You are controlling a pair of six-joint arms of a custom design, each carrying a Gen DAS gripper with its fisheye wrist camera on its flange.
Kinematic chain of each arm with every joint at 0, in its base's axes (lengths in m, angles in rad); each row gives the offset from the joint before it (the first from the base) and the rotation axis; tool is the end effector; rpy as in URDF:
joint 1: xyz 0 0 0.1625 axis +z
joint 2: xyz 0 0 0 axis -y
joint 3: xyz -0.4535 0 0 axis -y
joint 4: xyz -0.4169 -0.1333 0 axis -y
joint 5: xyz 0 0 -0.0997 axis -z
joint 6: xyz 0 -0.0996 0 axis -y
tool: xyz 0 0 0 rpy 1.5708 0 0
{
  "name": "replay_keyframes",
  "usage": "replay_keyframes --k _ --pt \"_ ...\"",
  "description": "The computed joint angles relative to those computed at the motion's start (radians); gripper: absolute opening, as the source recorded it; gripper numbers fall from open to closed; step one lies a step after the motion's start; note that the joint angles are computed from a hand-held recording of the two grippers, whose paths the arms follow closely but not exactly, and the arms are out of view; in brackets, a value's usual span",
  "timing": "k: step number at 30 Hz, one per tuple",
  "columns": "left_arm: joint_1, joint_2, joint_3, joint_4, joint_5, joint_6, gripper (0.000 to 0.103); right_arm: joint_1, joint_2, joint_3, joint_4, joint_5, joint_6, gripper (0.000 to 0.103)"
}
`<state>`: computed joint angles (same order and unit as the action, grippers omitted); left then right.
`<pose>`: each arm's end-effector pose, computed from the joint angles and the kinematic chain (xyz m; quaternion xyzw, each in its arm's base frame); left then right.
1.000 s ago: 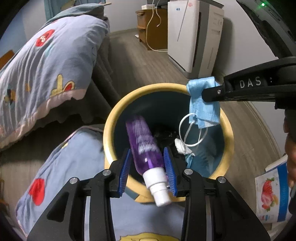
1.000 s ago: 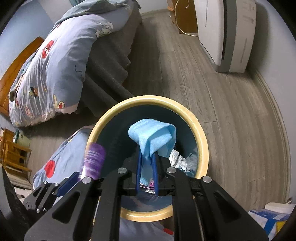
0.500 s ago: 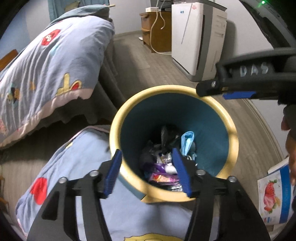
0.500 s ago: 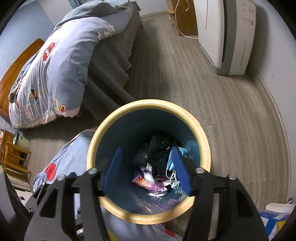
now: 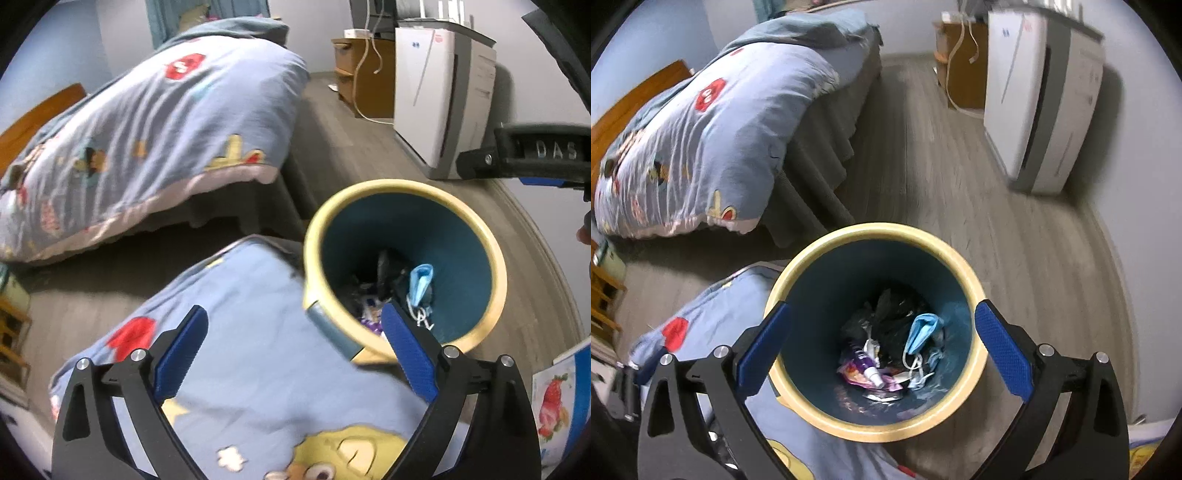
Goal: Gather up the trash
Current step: 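Move both tools back over the remaining tissue on the cushion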
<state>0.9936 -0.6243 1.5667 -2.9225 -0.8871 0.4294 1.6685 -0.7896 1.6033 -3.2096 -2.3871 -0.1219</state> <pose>-0.2368 -0.7232 0.0592 0.3852 0.8409 -0.2152 0.3132 0.1310 -0.7140 0.2085 -0.0660 -0.8532 0.3636 0.3680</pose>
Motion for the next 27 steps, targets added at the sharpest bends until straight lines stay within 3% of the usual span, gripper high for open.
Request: replay_keyframes --k 6,10,13,18,21,23,27 --pt "-0.01 -0.125 0.121 -0.022 0.048 -0.047 0.095 0.056 0.003 0.032 -0.06 -0.044 -0.064 0.097" --pt "-0.014 -0.239 0.222 -0.011 0.06 -0.114 0.096 0.093 -0.005 0.072 -0.109 -0.026 0.008 0.097" --pt "-0.013 -0.325 0.298 -0.012 0.078 -0.145 0.096 0.125 0.013 0.074 -0.126 -0.051 0.015 0.097" --pt "-0.004 -0.444 0.407 -0.025 0.14 -0.194 0.097 0.178 0.064 0.069 -0.154 -0.075 -0.086 0.097" --pt "0.016 -0.489 0.449 -0.027 0.177 -0.194 0.097 0.206 0.096 0.062 -0.132 -0.09 -0.092 0.097" --pt "0.03 -0.508 0.468 -0.03 0.201 -0.188 0.097 0.217 0.103 0.064 -0.091 -0.081 -0.067 0.097" --pt "0.069 -0.54 0.488 -0.023 0.226 -0.203 0.097 0.232 0.106 0.084 -0.054 0.016 -0.036 0.097"
